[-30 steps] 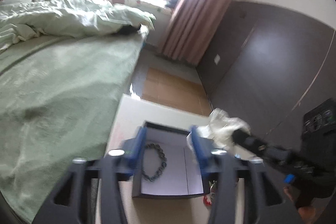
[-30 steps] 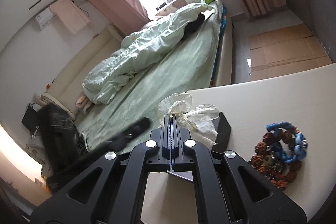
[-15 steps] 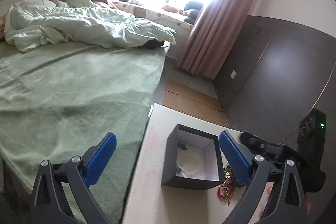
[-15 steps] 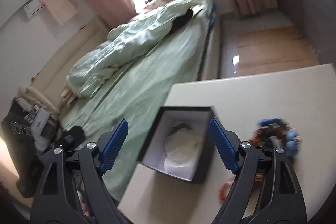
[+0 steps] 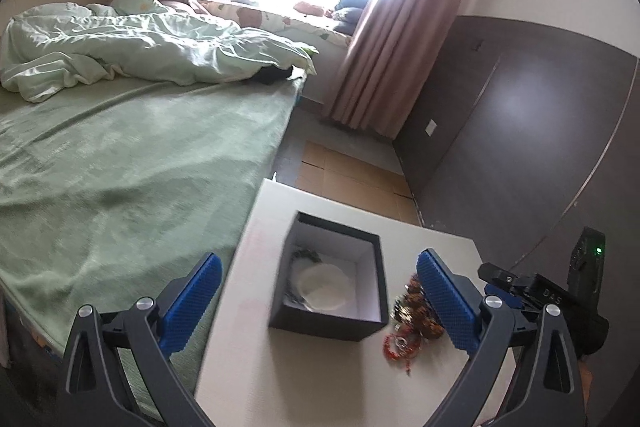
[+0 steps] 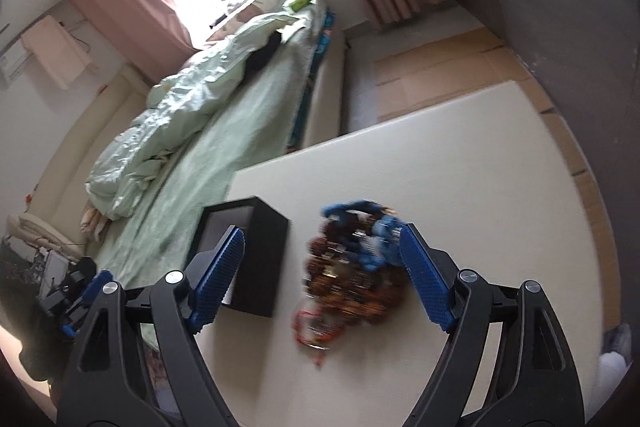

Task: Organize jewelry
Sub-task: 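Close the right tool on the blue braided bracelet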

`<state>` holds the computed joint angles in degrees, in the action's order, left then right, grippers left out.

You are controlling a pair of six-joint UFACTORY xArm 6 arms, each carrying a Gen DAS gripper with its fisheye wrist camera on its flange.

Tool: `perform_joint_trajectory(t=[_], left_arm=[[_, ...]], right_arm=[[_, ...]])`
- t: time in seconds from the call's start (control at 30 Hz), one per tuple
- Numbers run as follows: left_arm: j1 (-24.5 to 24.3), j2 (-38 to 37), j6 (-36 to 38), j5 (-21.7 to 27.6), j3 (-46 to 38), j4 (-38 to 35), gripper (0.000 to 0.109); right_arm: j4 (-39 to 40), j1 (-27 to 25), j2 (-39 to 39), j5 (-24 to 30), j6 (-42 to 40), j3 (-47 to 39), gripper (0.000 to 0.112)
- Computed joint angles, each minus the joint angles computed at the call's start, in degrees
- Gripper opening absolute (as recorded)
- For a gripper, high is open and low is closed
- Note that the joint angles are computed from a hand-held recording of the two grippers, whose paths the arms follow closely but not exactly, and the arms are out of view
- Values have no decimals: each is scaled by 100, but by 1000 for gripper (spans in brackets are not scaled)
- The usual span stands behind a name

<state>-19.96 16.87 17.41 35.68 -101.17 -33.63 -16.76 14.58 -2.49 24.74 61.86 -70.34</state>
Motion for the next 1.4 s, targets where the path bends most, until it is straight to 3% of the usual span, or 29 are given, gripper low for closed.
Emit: perform_joint_trajectory(t=[0.2, 0.33, 0.67, 0.97, 1.0, 1.03, 1.07, 1.17, 1.4], left_arm=[[-244, -109, 88, 84, 183, 82, 93], [-341, -34, 55, 351, 82, 73, 79], [-528, 395, -351, 980, -293, 155, 49], [-611, 597, -648, 1146, -276, -31, 43], [-627, 617, -684, 1157, -266, -52, 43], [-642, 631, -728, 1170, -262, -65, 43], [-647, 671, -759, 1211, -279, -120, 43], [-667, 793, -844, 1330, -360, -208, 43], [-750, 1079, -1013, 1438, -568, -82, 37]], right_arm=[[409, -114, -273, 17, -225, 389, 61], [814, -212, -251, 102, -454, 434, 49], [1160, -240, 275, 469, -876, -127, 49], [961, -198, 794, 1062, -958, -757, 49], [951, -200, 853, 1165, -962, -823, 47], [990, -208, 910, 1264, -994, -877, 34], [1078, -217, 939, 1312, -1030, -891, 30], [1008, -233, 833, 1180, -941, -732, 21], [950, -254, 445, 552, -873, -261, 16]])
